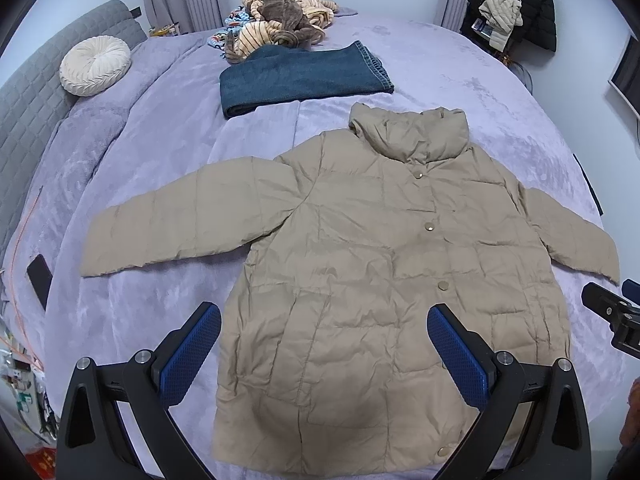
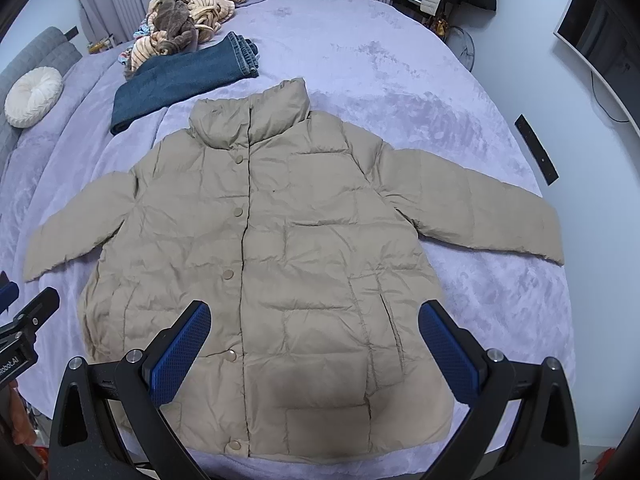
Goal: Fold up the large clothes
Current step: 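Grasp the jacket sleeve with the right tool and lift it across the body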
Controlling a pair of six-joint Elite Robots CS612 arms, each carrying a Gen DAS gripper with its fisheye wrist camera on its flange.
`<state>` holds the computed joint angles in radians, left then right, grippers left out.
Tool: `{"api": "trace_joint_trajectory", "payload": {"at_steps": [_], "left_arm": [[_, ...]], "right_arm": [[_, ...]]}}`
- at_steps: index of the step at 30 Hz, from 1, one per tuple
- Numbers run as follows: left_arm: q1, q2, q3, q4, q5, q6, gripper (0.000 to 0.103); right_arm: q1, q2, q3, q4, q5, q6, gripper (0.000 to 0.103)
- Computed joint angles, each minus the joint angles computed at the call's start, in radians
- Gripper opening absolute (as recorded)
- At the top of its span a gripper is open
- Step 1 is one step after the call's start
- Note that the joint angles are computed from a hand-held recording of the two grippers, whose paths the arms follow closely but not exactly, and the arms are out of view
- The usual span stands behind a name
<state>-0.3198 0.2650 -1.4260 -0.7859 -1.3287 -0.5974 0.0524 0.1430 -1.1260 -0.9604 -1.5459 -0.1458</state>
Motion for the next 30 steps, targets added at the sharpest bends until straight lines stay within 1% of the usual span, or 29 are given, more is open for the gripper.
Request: {"api": "trace_joint_trajectory", "payload": {"at_steps": [3,6,8,10,15,18,21,26,28,30], "left_arm": [[0.013,0.005,-0.003,0.001,-0.018,-0.013,0.103],[0.035,0.016,-0.011,0.009,-0.053,-0.033,0.103],[0.054,0.028,-0.023,0.007,-0.094,-0.040,0.103],[0.072,0.042,-0.039,0.005,-0.121,-0.063,0.103],[0.123,0.090,-0.088,-0.022,-0.176,-0.108,0.103],[0.163,0.130,-0.119,-0.066,-0.225,-0.144,0.103],[0.207,0.178,-0.149,-0.125,-0.264,-0.187,0.103],[0.279,0.265,-0.177,-0.249,-0.323,-0.258,0.103],[0.308,0.304,-0.179,-0.317,-0.361,-0.308,0.103],[0.333,0.330,-0.169,-0.377,-0.408,-0.360,0.103]], "right_arm": [[0.003,-0.002,0.010,-0.001,0.005,0.007,0.103],[0.005,-0.002,0.019,0.002,0.045,0.030,0.103],[0.006,0.000,0.021,0.008,0.086,0.053,0.103],[0.011,0.005,0.018,0.007,0.111,0.064,0.103],[0.034,0.034,-0.006,-0.035,0.146,0.077,0.103],[0.053,0.053,-0.012,-0.070,0.172,0.082,0.103],[0.075,0.059,0.005,-0.073,0.169,0.066,0.103],[0.106,0.050,0.079,0.012,0.206,0.040,0.103],[0.114,0.060,0.085,0.026,0.228,0.036,0.103],[0.123,0.068,0.097,0.032,0.244,0.037,0.103]]}}
